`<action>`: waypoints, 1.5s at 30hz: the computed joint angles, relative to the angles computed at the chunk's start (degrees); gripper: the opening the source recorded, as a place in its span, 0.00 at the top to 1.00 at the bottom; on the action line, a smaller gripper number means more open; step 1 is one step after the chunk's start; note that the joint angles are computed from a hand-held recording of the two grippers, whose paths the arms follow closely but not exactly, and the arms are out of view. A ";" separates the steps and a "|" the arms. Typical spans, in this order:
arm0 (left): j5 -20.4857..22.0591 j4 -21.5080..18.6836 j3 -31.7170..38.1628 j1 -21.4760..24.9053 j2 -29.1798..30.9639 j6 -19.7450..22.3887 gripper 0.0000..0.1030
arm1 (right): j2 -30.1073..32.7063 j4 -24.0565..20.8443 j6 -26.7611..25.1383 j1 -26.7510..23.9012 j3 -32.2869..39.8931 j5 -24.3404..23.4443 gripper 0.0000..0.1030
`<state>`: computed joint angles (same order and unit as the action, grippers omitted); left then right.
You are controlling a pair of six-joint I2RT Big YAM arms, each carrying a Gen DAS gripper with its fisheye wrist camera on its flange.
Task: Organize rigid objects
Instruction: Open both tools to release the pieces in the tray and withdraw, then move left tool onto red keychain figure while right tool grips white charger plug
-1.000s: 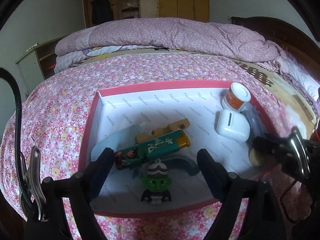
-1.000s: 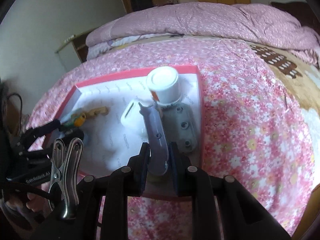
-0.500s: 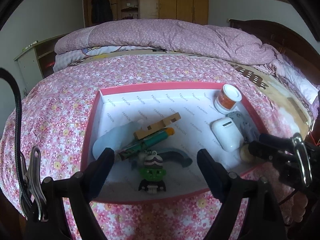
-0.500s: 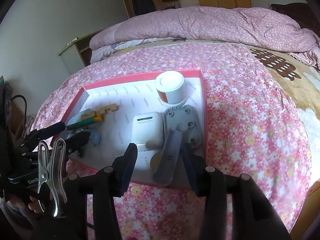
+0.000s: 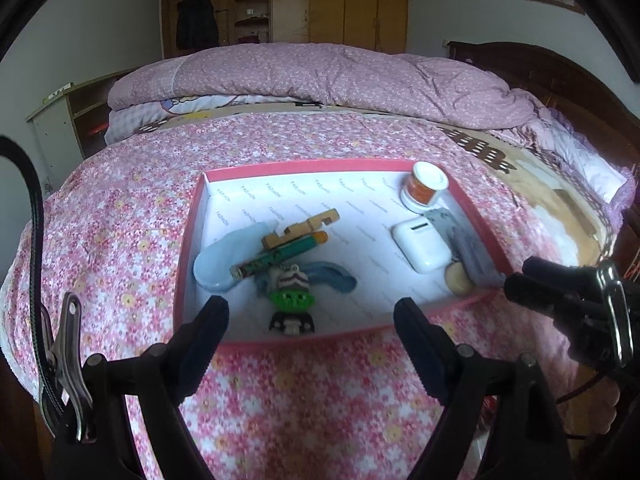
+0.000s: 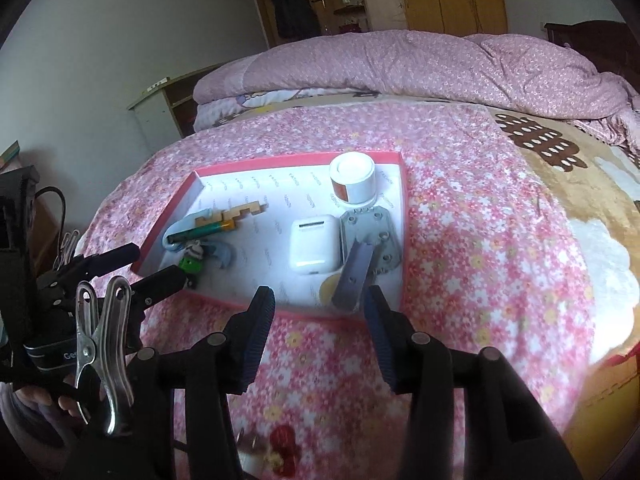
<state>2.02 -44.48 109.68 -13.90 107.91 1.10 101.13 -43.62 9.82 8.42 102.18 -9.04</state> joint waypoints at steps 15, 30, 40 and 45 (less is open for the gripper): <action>3.19 0.01 -9.12 0.30 -5.86 0.35 0.15 | -8.92 -1.19 -3.92 0.84 -11.13 1.73 0.54; 3.48 -0.01 -14.02 1.10 -8.00 -0.05 0.15 | -8.36 -8.80 -7.70 5.66 -12.68 -4.80 0.64; 3.89 -0.28 -14.24 1.58 -7.77 -1.24 0.15 | -6.54 -9.66 -7.76 6.63 -11.12 0.07 0.64; 3.54 -0.71 -13.96 1.37 -7.52 -0.69 0.15 | -3.75 -11.38 -6.33 6.04 -8.81 -1.60 0.66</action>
